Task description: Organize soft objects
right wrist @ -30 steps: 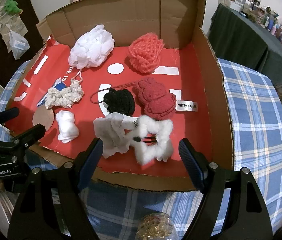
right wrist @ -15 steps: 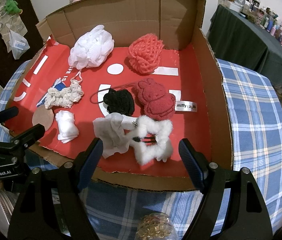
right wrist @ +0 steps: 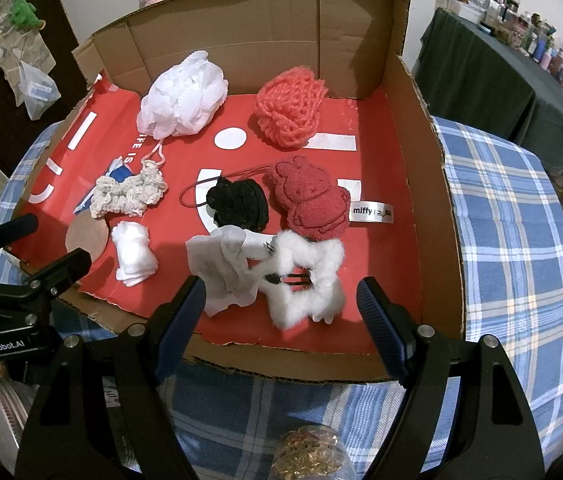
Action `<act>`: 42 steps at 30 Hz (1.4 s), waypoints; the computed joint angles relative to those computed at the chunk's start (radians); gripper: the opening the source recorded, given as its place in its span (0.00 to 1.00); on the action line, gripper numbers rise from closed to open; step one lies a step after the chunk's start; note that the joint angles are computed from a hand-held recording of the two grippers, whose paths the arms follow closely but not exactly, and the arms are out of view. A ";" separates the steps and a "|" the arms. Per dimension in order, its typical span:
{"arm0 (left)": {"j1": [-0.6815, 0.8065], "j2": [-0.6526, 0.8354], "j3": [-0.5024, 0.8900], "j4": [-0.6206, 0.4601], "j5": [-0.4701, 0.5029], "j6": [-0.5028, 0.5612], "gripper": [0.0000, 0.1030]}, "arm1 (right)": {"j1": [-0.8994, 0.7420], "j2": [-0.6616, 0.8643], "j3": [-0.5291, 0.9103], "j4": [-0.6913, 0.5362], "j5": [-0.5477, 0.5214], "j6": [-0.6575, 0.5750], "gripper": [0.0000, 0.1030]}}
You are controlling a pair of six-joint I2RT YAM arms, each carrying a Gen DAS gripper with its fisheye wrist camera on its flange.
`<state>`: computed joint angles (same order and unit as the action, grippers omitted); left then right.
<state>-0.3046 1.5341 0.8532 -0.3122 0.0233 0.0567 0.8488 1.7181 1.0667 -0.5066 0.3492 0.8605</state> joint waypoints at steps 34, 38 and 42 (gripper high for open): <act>-0.005 -0.002 -0.010 0.014 -0.009 -0.005 1.00 | 0.002 -0.001 -0.001 0.001 0.001 0.003 0.75; 0.001 -0.003 -0.009 0.009 0.001 -0.007 1.00 | 0.004 0.000 0.002 -0.005 0.004 0.007 0.75; 0.023 -0.018 -0.015 0.005 0.047 0.002 1.00 | 0.006 -0.007 -0.004 0.006 0.000 -0.002 0.75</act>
<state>-0.2819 1.5163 0.8386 -0.3068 0.0699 0.0584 0.8544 1.7110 1.0623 -0.5005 0.3495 0.8580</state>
